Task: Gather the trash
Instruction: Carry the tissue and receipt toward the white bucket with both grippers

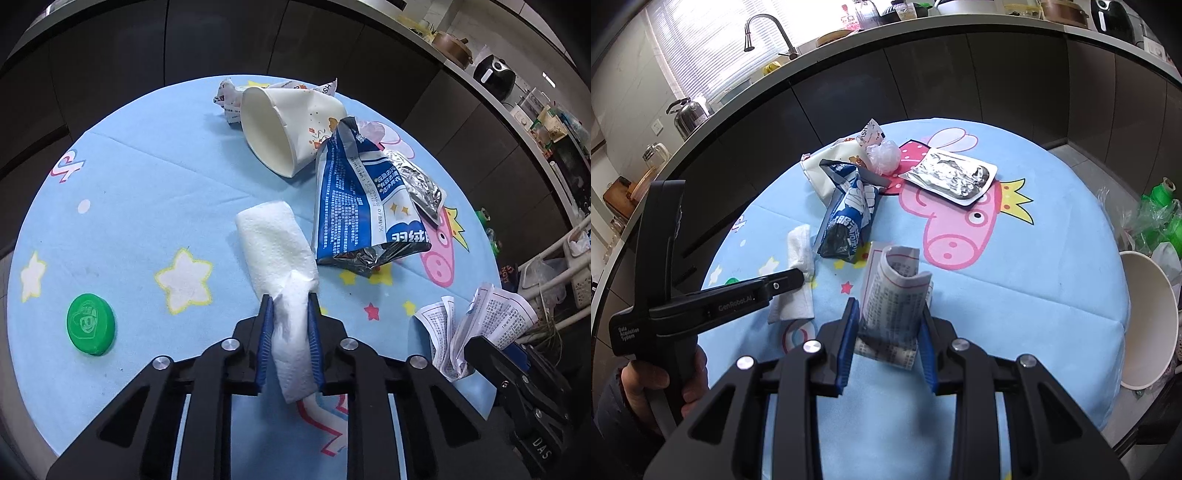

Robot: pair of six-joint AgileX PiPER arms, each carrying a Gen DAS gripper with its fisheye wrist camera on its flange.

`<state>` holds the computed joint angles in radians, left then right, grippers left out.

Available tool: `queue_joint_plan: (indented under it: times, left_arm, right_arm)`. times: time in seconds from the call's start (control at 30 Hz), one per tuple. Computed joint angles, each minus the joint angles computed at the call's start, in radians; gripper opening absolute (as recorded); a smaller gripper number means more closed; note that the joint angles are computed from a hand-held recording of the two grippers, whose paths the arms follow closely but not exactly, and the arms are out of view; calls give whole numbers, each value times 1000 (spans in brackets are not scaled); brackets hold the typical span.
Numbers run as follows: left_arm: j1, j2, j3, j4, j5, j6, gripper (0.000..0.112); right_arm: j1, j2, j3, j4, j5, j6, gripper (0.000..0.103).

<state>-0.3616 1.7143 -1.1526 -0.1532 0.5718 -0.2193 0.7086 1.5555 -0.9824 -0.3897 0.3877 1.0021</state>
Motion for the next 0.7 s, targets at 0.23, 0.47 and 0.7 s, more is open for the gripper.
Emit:
queue_joint_plan:
  times: [0.23,0.47,0.7]
  left_arm:
    - [40,-94,57,-116,22,118,4]
    - [11,-242,63,-162,70,176,4]
    - [-83,-239,-60,-191,117,190,4]
  right_arm:
    - [12,-24,7,-21,1,13,31]
    - [23,-124,43,-131,27,114,30]
    - [13,-246,88,-246,90,213,30]
